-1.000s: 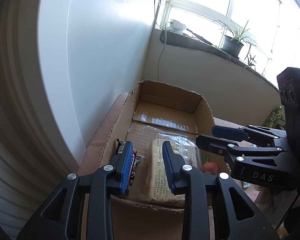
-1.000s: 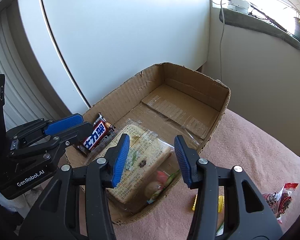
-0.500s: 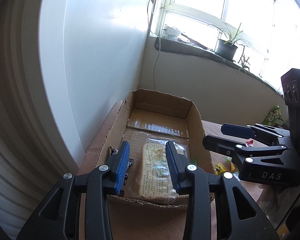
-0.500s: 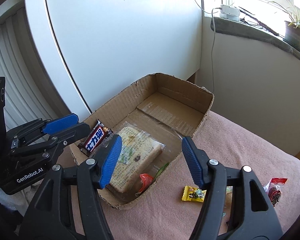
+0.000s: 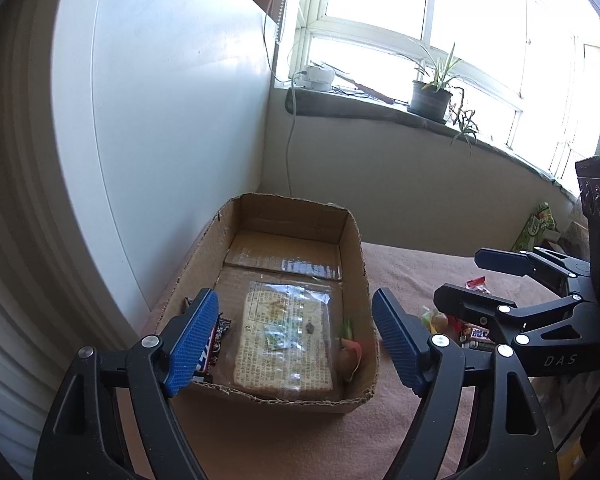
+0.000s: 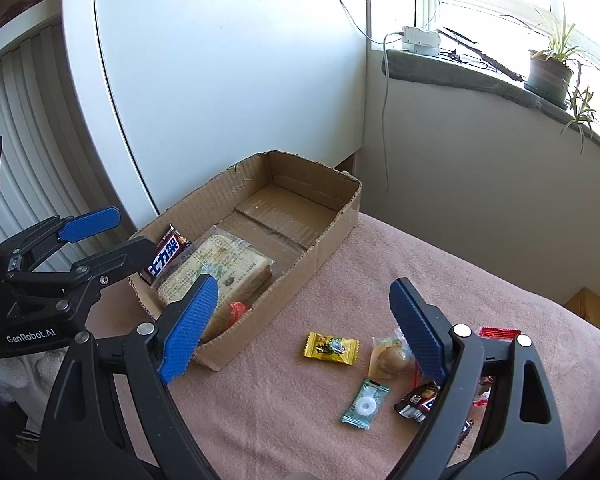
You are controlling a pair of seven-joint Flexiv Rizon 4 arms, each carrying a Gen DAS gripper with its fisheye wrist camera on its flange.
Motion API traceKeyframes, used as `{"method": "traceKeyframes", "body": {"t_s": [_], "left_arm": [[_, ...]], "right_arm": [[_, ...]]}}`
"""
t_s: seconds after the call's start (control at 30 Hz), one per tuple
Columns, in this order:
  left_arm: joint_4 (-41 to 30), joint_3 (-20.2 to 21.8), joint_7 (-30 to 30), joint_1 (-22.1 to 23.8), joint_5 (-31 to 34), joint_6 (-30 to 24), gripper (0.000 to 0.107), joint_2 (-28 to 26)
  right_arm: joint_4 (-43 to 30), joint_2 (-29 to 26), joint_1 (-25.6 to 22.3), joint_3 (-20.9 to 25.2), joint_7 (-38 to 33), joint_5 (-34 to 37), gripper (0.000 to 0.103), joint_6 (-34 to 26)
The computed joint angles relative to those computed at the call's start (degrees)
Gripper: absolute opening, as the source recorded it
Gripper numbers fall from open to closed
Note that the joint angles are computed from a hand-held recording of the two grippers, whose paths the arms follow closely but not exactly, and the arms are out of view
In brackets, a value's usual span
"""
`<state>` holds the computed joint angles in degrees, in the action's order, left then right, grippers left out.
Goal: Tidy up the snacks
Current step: 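Withdraw both tools from the box back toward the remaining snacks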
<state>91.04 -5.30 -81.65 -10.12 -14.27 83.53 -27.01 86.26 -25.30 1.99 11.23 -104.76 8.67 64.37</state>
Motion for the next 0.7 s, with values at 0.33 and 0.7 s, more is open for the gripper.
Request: {"method": "traceKeyframes", "body": {"t_s": [0.33,0.7], "left_arm": [[-1.82,-2.41,1.84,-0.97,-0.64,-1.70,0.079,-1.43],[-2.76,-6.05,5.92,-2.18,-3.25,-4.02,0.079,-3.28]], "right_arm": [[4.43,2.82,-3.85,-2.67,1.31,0.58,0.090,0.84],[5.31,3.44,-9.54,-3.06,-0.95,4.31,0.090,-3.21]]}}
